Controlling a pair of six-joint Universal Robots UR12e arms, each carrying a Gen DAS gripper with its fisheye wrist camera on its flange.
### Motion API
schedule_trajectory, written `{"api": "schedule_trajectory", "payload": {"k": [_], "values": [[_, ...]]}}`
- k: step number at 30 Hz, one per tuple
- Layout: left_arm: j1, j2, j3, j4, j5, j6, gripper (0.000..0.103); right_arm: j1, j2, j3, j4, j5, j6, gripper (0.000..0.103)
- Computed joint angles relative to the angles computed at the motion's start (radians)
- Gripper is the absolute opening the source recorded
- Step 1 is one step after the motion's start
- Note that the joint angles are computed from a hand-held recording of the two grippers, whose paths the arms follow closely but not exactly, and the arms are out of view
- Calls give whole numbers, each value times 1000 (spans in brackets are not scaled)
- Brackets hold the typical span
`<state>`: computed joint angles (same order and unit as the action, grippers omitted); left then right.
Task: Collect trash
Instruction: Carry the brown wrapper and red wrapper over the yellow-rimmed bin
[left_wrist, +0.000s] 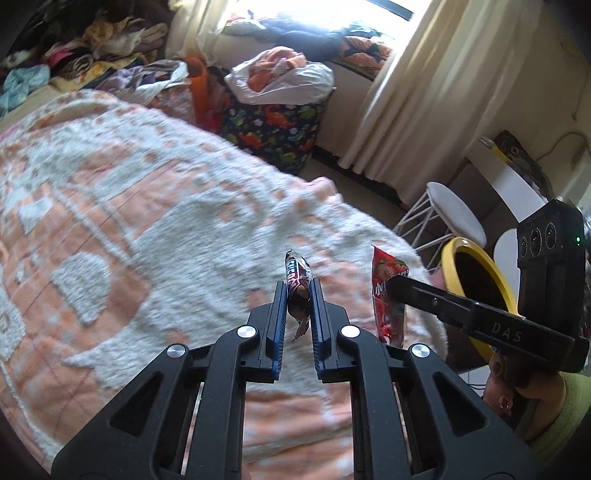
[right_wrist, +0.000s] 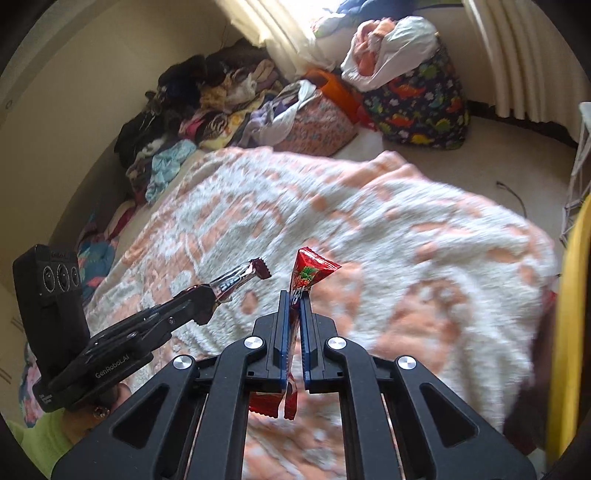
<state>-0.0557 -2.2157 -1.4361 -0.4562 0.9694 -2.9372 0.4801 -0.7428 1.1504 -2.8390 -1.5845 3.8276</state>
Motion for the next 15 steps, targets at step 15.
{"api": "schedule_trajectory", "payload": {"k": [15], "values": [[-80, 3, 31, -36, -24, 97, 8, -35, -147, 263, -173, -137, 121, 6]]}}
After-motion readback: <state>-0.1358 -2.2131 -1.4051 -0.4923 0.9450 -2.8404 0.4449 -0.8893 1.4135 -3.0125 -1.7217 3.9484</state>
